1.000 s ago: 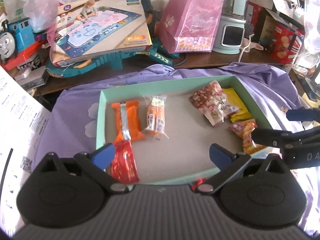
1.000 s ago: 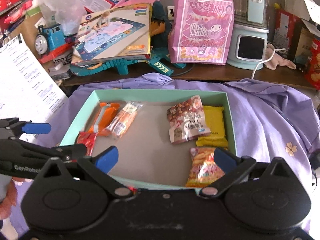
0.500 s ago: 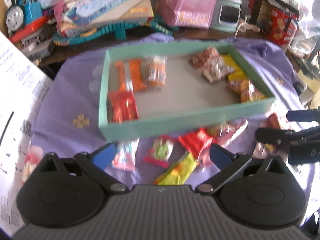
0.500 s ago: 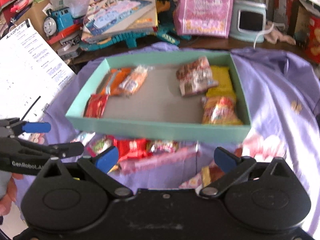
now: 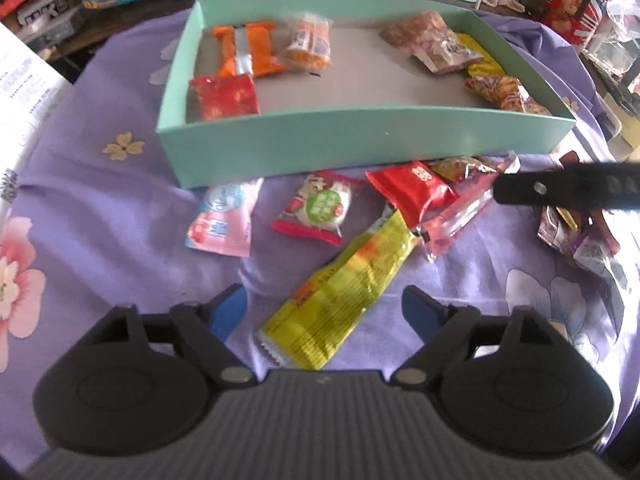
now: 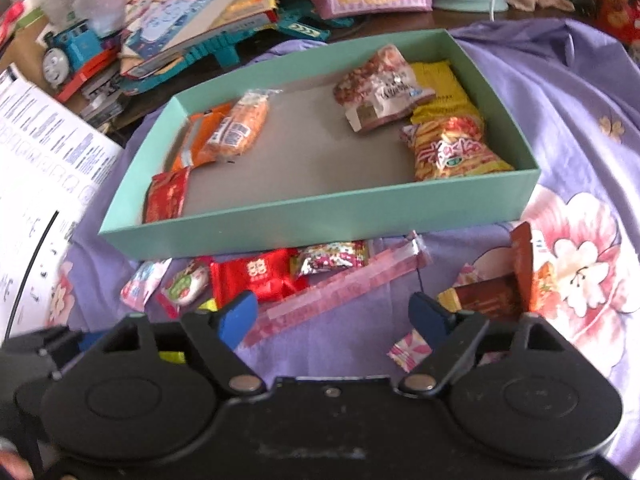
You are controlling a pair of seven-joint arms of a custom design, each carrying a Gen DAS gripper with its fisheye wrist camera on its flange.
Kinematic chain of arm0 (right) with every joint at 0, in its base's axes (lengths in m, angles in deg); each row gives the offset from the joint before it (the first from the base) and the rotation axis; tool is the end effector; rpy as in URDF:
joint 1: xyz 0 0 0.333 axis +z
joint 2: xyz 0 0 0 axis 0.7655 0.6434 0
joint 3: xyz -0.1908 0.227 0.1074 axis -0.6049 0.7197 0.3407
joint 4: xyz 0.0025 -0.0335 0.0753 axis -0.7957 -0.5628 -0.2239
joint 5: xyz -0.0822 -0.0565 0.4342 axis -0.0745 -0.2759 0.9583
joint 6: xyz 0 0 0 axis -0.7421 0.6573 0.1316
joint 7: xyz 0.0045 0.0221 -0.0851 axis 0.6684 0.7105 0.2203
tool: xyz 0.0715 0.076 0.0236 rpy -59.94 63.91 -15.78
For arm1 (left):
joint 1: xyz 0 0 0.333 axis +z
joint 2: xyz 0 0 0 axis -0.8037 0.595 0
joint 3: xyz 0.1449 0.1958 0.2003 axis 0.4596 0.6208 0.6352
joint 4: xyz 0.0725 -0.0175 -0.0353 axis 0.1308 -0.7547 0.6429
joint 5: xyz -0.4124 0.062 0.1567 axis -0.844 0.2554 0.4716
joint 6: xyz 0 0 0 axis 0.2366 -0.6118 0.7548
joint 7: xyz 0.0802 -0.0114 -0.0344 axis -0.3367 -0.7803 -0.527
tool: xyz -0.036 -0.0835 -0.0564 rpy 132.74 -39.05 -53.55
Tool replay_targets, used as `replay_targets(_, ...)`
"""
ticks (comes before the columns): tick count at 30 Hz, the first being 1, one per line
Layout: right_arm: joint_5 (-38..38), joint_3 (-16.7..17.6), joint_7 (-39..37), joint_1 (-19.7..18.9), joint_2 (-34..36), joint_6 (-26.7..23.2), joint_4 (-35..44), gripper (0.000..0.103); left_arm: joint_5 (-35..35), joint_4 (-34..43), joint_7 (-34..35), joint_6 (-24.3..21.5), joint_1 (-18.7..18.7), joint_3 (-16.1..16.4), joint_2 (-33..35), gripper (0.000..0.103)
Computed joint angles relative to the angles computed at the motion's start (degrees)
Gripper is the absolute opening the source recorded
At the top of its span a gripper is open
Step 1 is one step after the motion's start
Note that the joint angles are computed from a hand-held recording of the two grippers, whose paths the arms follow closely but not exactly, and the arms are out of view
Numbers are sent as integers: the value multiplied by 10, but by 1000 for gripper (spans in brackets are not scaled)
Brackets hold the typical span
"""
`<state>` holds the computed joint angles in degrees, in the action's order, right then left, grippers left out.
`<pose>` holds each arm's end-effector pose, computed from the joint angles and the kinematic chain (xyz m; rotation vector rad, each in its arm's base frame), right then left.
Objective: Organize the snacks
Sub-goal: 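Lift both tools away from the box toward the remaining snacks, then grasp the pink stick candy with the right tool while the left tool grasps the yellow-green bar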
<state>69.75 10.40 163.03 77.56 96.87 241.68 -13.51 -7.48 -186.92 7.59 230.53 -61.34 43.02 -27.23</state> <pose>0.6950 0.3252 0.3866 -1.6560 1.9805 -0.3329 0.6898 -0.2519 0.3603 -1.7454 2.2800 -0.6001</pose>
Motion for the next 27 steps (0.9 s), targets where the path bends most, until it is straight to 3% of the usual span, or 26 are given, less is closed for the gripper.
replay_targets(3,10,0,8,-1,26,-16,33,79,-11,12,15,-8,5,-7,12,78)
replay_targets(9,27,11,-24,-4,64,-47,80,63,-17,20,25,-5,5,-11,19,77)
replay_targets(14,22,11,-56,-3,53,-37,61,55,-15,21,19,-12,-2,-6,17,58)
replay_targets(16,28,14,-73,-7,40,-34,44,55,-13,20,16,-13,-3,-5,15,56)
replay_targets(21,50,27,-117,-23,2,-32,-3,55,-78,16,73,-32,26,-38,8,45)
replay_targets(27,65,29,-125,-30,-17,-32,-28,54,-63,24,69,-37,2,-21,12,45)
